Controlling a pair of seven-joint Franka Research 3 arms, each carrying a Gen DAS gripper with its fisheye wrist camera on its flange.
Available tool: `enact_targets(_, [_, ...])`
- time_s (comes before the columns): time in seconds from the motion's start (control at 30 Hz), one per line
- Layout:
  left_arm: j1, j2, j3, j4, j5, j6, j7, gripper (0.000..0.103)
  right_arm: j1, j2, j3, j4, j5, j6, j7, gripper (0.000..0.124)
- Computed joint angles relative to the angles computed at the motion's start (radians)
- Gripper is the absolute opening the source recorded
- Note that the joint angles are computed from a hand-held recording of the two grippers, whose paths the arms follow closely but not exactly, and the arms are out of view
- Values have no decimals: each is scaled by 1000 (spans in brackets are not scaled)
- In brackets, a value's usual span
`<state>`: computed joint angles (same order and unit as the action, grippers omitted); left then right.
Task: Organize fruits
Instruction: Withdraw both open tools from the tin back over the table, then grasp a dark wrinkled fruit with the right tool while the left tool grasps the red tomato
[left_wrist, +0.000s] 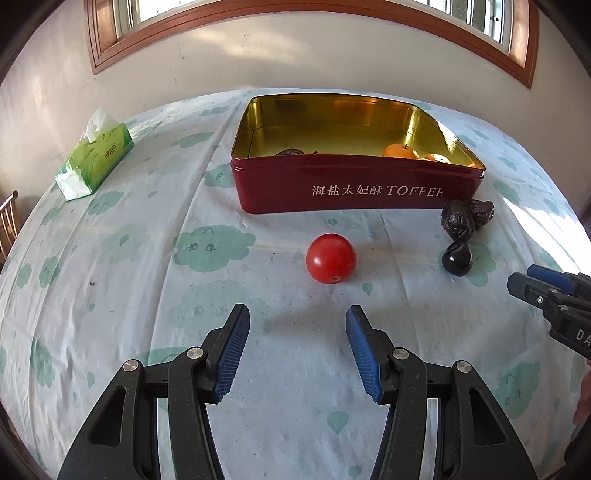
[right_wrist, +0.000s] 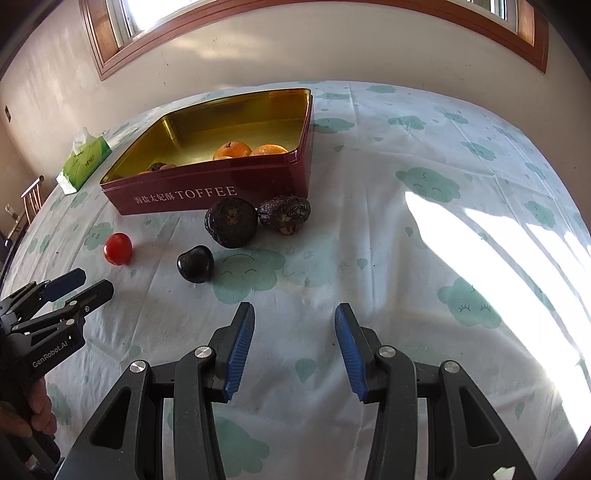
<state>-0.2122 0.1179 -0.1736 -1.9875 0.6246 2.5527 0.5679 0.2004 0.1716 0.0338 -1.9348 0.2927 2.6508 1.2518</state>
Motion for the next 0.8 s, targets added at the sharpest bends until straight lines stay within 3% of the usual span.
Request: enact_targets(0.8, [-2, 92, 23, 100, -24, 17, 43, 56, 30, 168, -11, 209, -99, -24, 42, 46])
